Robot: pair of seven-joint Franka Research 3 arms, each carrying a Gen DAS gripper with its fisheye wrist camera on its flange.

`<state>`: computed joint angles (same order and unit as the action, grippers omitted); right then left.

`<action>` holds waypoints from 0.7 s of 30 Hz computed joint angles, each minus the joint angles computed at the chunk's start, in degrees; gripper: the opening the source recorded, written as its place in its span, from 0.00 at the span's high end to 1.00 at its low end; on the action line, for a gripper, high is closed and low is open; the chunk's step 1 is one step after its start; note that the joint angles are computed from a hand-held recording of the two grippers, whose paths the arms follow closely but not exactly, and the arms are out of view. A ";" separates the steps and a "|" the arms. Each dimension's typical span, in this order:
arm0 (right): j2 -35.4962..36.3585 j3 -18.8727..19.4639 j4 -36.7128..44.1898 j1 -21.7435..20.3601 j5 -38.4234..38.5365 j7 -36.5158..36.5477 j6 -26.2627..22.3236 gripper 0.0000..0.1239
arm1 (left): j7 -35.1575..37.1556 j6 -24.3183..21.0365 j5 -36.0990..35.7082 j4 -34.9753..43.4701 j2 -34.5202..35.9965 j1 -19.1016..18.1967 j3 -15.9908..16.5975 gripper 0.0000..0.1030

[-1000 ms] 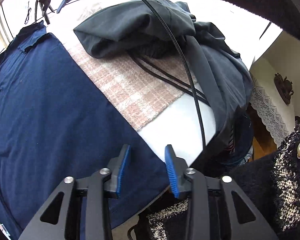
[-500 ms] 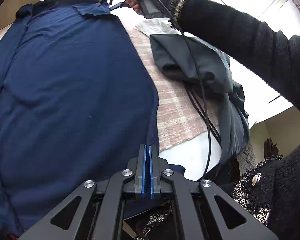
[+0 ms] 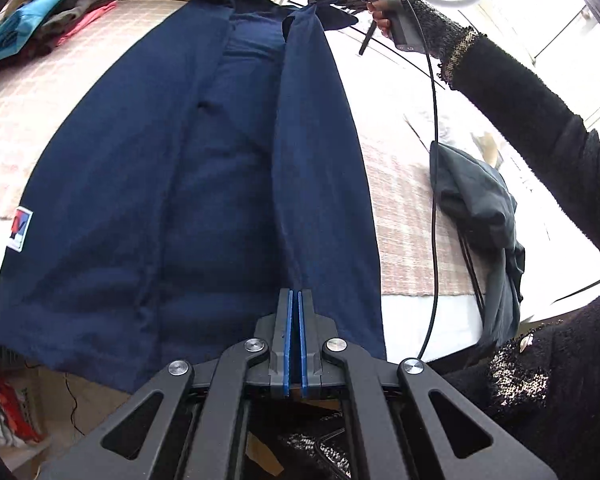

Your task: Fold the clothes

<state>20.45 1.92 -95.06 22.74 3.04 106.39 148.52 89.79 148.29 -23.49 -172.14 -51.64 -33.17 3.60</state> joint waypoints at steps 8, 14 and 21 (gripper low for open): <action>12.55 -3.47 15.42 6.63 -10.17 6.85 -11.35 0.97 | 1.53 1.06 0.78 -1.80 1.41 2.35 2.40 0.98; 11.22 -3.35 14.28 7.05 -12.09 6.63 -14.50 0.81 | 0.58 -4.47 2.68 -0.64 -0.45 5.76 0.37 0.91; -10.56 -3.48 -15.29 1.98 -11.14 13.89 7.78 0.74 | 1.50 -8.63 5.50 0.33 -5.96 7.79 -0.43 0.88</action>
<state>9.89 -1.56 -110.35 24.72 -8.10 120.28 156.30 91.29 139.67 -17.99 -171.81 -57.60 -25.38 3.16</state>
